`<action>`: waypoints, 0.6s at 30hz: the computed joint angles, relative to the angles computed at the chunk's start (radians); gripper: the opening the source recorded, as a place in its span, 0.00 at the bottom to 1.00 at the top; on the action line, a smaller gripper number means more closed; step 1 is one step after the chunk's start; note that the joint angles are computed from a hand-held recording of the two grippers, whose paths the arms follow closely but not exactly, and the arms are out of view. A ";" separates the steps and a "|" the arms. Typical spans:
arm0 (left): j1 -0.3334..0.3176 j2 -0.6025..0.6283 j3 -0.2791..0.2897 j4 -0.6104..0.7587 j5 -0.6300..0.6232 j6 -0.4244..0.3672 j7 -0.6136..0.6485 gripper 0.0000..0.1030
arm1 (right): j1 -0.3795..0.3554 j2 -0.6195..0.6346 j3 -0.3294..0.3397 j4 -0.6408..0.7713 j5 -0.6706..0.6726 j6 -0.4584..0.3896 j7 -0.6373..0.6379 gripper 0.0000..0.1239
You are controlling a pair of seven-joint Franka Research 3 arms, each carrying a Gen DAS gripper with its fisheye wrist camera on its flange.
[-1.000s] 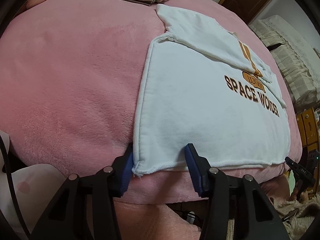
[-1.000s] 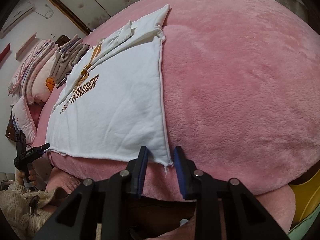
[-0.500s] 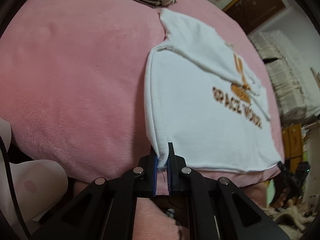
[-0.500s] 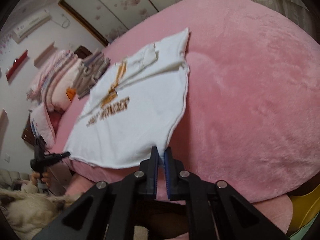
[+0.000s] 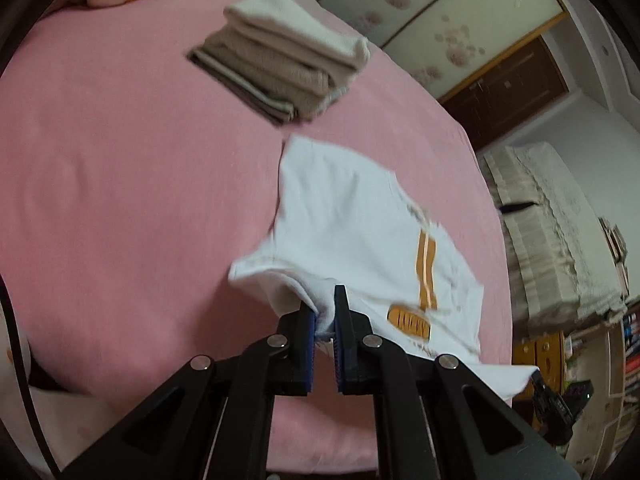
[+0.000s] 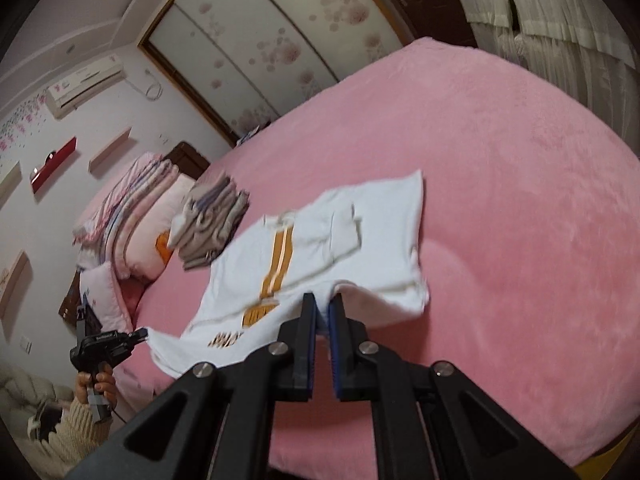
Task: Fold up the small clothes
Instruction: 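Grasp the hem with both tools and fold it up toward the collar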
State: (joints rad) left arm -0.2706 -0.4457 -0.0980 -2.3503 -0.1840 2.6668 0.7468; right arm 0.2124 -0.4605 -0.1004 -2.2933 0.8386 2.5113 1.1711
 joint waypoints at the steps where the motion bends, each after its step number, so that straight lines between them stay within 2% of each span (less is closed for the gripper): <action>1: 0.017 0.028 0.002 0.034 0.015 -0.006 -0.006 0.05 | 0.003 0.036 -0.007 0.038 0.012 0.009 0.002 0.04; 7: 0.108 0.286 -0.039 0.320 0.136 -0.091 -0.078 0.05 | -0.016 0.267 0.022 0.272 -0.001 0.045 0.047 0.04; 10: 0.131 0.394 -0.052 0.432 0.177 -0.120 -0.112 0.05 | -0.037 0.379 0.043 0.380 -0.021 0.049 0.098 0.04; 18: 0.164 0.575 -0.064 0.580 0.162 -0.150 -0.109 0.05 | -0.095 0.586 0.089 0.553 -0.116 0.012 0.226 0.04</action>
